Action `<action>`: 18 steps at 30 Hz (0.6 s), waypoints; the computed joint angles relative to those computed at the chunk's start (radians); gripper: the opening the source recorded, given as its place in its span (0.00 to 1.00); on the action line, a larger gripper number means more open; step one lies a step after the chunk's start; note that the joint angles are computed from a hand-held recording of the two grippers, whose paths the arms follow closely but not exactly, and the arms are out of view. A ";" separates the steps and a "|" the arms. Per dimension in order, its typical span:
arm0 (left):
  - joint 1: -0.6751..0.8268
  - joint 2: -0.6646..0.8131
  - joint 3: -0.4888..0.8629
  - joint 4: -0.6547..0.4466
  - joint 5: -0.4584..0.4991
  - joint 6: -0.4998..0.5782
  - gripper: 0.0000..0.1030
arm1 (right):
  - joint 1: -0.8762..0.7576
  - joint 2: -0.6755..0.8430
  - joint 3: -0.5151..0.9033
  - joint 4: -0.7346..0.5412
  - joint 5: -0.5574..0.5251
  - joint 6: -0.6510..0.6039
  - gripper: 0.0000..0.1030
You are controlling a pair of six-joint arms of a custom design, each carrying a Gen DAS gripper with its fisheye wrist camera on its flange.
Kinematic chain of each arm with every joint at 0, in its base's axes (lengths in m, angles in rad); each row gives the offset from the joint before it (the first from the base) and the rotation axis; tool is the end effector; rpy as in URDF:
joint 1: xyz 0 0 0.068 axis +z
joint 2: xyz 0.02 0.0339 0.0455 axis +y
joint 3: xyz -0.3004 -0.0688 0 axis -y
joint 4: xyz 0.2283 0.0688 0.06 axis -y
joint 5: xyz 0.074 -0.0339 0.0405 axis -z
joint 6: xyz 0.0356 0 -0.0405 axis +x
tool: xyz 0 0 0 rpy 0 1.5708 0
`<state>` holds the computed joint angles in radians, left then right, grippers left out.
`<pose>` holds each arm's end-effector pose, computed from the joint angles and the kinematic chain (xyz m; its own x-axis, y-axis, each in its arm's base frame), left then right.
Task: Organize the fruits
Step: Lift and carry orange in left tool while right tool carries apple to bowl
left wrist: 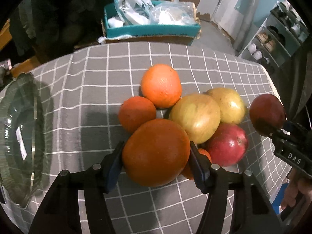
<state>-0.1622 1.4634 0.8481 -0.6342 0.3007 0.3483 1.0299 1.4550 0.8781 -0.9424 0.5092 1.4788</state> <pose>0.2381 -0.0496 0.2269 -0.7960 0.4606 -0.3927 0.5513 0.8195 -0.1564 0.1255 0.1752 0.2327 -0.7797 0.3905 -0.4895 0.4445 0.8958 0.0065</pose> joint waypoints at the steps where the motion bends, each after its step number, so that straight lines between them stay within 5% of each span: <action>1: 0.013 -0.010 0.008 -0.011 0.007 0.006 0.62 | 0.008 0.004 0.017 -0.019 0.012 0.004 0.71; 18: 0.176 -0.159 0.130 -0.129 0.110 0.070 0.62 | 0.126 0.047 0.285 -0.294 0.182 0.091 0.71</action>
<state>0.0140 1.3040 0.9781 -0.7634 0.4102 0.4185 1.1562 1.5019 1.1631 -1.2364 0.6910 1.5699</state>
